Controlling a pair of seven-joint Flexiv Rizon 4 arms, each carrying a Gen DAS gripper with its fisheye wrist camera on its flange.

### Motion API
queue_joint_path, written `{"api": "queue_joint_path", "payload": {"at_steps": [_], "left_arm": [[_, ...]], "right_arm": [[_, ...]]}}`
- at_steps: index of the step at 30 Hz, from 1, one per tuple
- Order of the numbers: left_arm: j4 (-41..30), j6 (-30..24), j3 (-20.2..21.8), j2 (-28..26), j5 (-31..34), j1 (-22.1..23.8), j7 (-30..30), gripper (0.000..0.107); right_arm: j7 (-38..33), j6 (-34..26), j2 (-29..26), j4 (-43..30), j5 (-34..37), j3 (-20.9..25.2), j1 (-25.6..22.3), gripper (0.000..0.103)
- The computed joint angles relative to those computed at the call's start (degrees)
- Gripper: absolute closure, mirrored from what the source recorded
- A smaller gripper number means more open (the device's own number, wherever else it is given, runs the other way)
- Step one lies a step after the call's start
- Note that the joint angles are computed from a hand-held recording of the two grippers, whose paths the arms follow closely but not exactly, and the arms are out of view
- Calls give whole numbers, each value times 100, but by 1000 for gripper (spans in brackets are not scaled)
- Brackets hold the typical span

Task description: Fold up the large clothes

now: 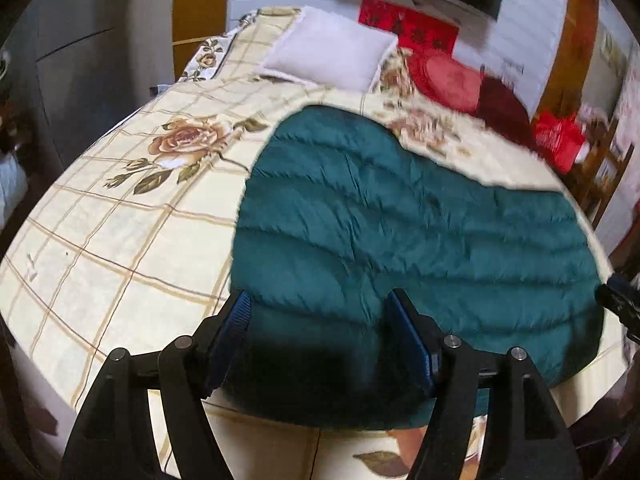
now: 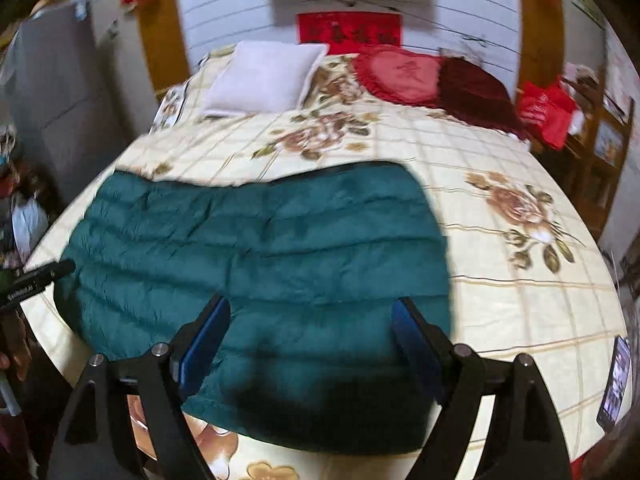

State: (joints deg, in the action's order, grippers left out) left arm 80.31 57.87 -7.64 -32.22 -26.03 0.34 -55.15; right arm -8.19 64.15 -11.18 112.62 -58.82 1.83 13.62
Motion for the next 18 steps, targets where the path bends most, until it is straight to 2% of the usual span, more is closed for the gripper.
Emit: {"api": "queue_joint_path", "payload": {"at_steps": [4,7,9,11,14,18], "left_arm": [[63,285,152,-66,335,-163,-116,49],[118,498,165,-105,426,-223,-249,49],[208,670,178,-83,491,-246,-312,49],[337,844,170,-18,520,-253,-373,49],[658,1069,-3,181,352,-137,-300,49],[1134,1430,-292,463,-39,46,-7,49]], "right_arm": [[-335,-358,-517,-309,484,-5,116,17],[35,-236,-661,-277,39,-276,252,11],[94,-227,-700,-299,21,-274,274,6],[-217,-276,-755,-384,398,-167,246,0],[-540,-462,-730,-471,857,-91,289,0],[517,13,-377,-65,192,-275,385,0]]}}
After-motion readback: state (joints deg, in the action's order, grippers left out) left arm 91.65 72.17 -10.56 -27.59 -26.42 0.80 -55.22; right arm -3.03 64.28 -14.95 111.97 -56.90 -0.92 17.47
